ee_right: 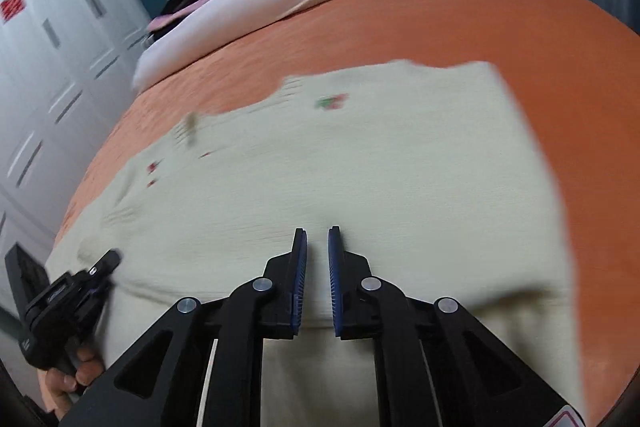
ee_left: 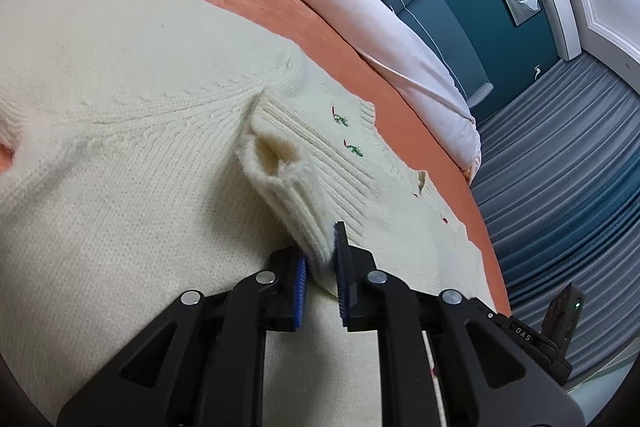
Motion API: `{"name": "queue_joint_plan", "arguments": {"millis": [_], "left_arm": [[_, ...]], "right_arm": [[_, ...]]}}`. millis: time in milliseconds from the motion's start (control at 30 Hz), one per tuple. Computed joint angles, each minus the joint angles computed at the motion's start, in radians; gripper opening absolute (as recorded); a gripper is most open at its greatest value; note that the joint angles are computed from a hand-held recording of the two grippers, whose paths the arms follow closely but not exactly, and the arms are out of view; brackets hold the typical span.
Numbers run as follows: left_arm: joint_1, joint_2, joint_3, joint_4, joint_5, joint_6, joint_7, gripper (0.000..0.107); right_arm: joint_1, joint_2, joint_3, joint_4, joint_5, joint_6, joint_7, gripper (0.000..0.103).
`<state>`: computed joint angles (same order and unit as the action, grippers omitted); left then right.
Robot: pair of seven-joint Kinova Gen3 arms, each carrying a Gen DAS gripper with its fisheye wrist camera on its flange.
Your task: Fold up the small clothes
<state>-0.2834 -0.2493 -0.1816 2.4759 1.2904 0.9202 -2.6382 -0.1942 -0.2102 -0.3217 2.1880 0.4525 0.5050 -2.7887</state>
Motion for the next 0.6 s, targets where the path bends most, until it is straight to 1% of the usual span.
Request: {"name": "queue_joint_plan", "arguments": {"millis": [67,100,133,167,200,233,300,333,367,433,500,533,567,600], "left_arm": [[0.021,0.006,-0.019,0.003,0.010,0.000,-0.018,0.014],[0.056,0.007,-0.046,0.005,0.015,-0.009,-0.025,0.015],[0.102,0.006,-0.078,0.004,0.017,-0.026,-0.026,0.015],[0.144,0.006,-0.111,0.005,0.020,-0.036,-0.026,0.015],[0.166,0.005,-0.129,0.004,0.018,-0.041,-0.023,0.015],[0.171,0.003,-0.132,0.001,0.011,-0.043,-0.015,0.015],[0.152,0.002,-0.114,-0.002,0.008,-0.039,-0.008,0.015],[0.164,0.000,-0.128,-0.006,-0.002,-0.033,0.004,0.016],[0.179,-0.005,-0.143,-0.013,-0.020,-0.033,0.032,0.016],[0.158,-0.031,-0.150,-0.026,-0.079,-0.016,0.113,0.017],[0.110,-0.086,-0.204,-0.029,-0.160,0.043,0.185,0.026],[0.063,-0.129,-0.250,-0.023,-0.201,0.083,0.203,0.038],[0.021,-0.168,-0.297,-0.019,-0.241,0.112,0.227,0.054],[-0.026,-0.208,-0.343,-0.020,-0.282,0.125,0.239,0.061]], "right_arm": [[0.034,-0.087,0.093,0.088,-0.045,-0.050,0.000,0.000],[0.024,-0.116,0.136,0.112,-0.058,-0.068,0.003,0.000],[0.001,-0.127,0.161,0.117,-0.054,-0.069,0.001,0.000],[-0.028,-0.119,0.167,0.105,-0.033,-0.054,0.014,0.000],[-0.054,-0.093,0.155,0.079,0.003,-0.023,0.025,0.000],[-0.061,-0.058,0.124,0.045,0.044,0.018,0.020,0.000],[-0.027,-0.020,0.039,0.022,0.109,0.078,-0.039,0.000],[-0.006,-0.023,0.018,0.024,0.118,0.083,-0.079,0.000],[0.002,-0.043,0.015,0.040,0.111,0.073,-0.110,0.000],[0.053,-0.062,-0.013,0.071,0.109,0.018,-0.121,0.000],[0.140,-0.118,-0.092,0.113,0.078,-0.005,-0.086,0.000],[0.184,-0.154,-0.137,0.134,0.048,-0.006,-0.069,0.000],[0.209,-0.182,-0.167,0.140,0.014,-0.002,-0.051,0.000],[0.217,-0.227,-0.186,0.158,-0.023,0.006,-0.044,0.000]]}}
